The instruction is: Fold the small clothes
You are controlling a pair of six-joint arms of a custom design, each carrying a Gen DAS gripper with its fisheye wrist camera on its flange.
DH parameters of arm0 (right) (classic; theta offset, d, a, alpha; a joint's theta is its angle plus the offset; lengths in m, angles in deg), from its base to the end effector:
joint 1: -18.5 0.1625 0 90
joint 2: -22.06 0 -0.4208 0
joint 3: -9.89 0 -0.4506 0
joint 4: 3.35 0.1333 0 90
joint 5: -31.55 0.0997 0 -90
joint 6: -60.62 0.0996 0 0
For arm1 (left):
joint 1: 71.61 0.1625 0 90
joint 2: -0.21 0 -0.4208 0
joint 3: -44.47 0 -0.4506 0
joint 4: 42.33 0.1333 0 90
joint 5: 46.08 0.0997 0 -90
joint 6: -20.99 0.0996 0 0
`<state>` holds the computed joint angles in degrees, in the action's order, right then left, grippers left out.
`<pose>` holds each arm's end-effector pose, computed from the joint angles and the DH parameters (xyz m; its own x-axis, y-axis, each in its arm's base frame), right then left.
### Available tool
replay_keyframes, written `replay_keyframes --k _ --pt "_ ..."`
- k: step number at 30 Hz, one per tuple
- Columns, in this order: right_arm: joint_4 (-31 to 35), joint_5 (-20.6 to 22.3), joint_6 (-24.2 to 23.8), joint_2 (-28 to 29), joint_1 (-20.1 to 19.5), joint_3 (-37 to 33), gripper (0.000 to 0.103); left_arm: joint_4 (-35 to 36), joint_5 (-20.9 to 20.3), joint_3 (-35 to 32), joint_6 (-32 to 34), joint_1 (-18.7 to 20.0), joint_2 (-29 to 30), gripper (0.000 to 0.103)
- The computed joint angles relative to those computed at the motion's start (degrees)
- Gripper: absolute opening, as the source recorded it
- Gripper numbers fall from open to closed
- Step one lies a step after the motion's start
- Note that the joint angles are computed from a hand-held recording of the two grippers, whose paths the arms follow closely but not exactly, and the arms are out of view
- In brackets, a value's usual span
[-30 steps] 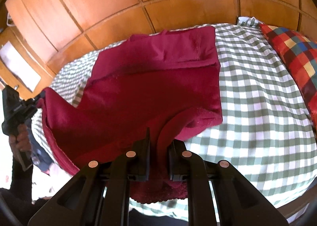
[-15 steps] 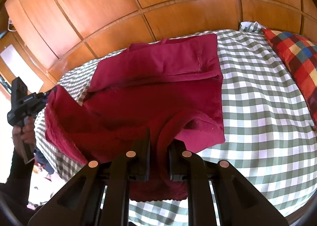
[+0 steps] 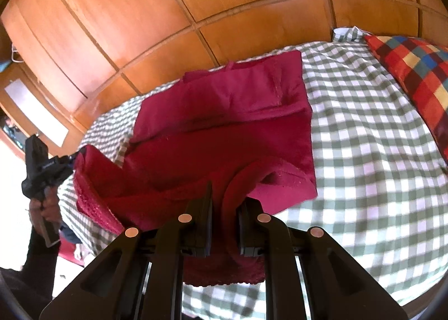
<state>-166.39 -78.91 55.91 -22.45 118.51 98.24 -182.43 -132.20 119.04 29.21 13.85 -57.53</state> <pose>0.2287 -0.7290 0.1126 -0.9366 -0.0655 0.3442 -0.2294 0.8571 -0.4612 0.0768 -0.8024 0.3595 -0.9778 0.1607 -0.1344 0.2081 0.8189 -0.5349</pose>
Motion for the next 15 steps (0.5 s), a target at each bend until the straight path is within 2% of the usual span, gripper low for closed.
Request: replay_keyframes --k 4,8,9,11,12,13,15 --pt "2.51 0.84 0.27 4.09 -0.85 -7.69 0.013 1.85 -0.82 -4.54 -2.03 0.09 3.02 0.006" --pt "8.27 1.26 2.9 9.34 -2.4 -17.7 0.013 2.93 -0.9 -11.17 -4.51 -0.08 7.89 0.008" --pt "9.27 1.53 3.03 10.06 -2.65 -19.09 0.016 3.37 -0.39 -14.09 -5.19 -0.13 9.91 0.013" --pt "11.56 3.2 6.06 11.14 -3.66 -21.63 0.042 4.61 0.47 -18.29 -7.47 0.03 12.62 0.046" --pt "10.63 5.39 8.2 10.66 -4.31 -21.04 0.077 5.89 0.55 -20.83 -9.9 0.34 14.09 0.078" --pt "7.8 6.65 9.28 10.06 -4.67 -19.8 0.091 5.42 0.45 -21.7 -11.37 0.68 14.68 0.078" --pt "2.78 8.02 9.45 8.3 -5.19 -16.67 0.091 3.65 1.17 -20.9 -12.67 1.28 14.29 0.078"
